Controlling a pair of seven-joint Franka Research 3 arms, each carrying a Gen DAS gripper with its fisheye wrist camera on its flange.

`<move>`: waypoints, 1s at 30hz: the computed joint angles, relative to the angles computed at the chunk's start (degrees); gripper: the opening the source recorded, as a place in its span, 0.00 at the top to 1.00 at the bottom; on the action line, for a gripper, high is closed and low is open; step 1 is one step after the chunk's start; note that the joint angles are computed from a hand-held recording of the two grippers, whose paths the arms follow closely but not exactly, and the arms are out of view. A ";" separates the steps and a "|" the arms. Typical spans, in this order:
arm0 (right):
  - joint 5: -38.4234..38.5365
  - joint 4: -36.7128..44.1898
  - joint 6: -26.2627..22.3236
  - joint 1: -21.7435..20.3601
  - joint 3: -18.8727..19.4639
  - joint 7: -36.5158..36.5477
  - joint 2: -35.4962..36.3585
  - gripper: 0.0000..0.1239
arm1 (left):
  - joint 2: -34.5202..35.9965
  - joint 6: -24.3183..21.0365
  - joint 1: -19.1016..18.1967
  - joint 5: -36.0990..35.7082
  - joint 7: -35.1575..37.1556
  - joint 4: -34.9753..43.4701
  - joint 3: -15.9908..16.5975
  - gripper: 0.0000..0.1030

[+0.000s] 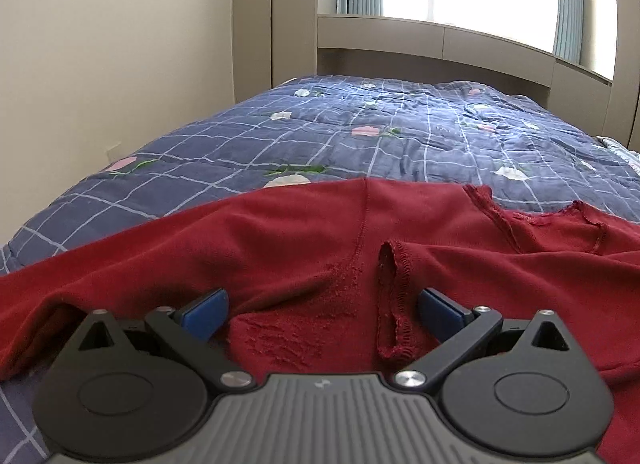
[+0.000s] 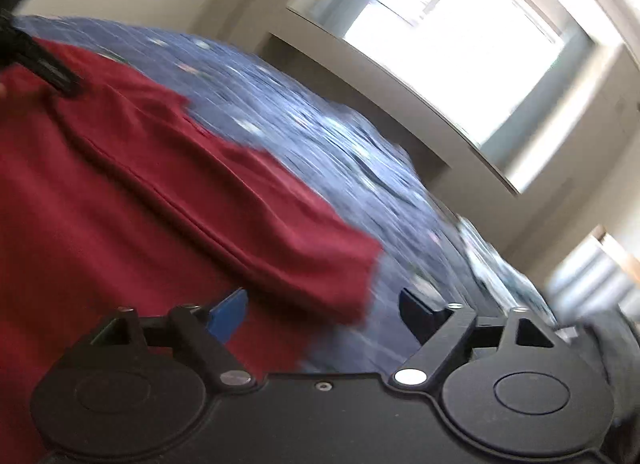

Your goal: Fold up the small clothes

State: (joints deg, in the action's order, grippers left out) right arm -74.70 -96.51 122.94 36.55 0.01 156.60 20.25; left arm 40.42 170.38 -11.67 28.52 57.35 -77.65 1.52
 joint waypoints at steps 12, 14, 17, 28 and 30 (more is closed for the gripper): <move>-6.62 -3.83 4.94 -2.98 -1.42 2.31 -0.44 0.72 | -0.16 -0.17 -0.90 1.55 -1.36 -0.18 1.09 0.00; -6.72 -4.02 7.38 -4.10 -1.11 -0.22 -0.72 0.89 | -0.18 -0.16 -0.85 1.59 -1.40 -0.21 1.04 0.00; -6.97 -4.19 8.37 -4.50 -0.88 -2.31 -1.34 0.94 | -0.24 -0.13 -0.92 1.70 -1.54 -0.31 1.10 0.00; 8.99 -1.68 6.81 -5.31 -0.62 -1.24 -0.82 0.93 | -0.26 -0.05 -0.81 1.78 -1.55 -0.40 1.03 0.00; 10.26 -1.98 6.20 -4.95 -0.70 -1.93 -1.50 0.84 | -0.28 0.02 -0.80 1.79 -1.57 -0.44 1.03 0.00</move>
State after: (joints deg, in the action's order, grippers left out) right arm -64.44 -98.49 129.14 31.60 -0.69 154.67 18.75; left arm 40.14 170.40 -12.47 30.31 55.78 -78.09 2.55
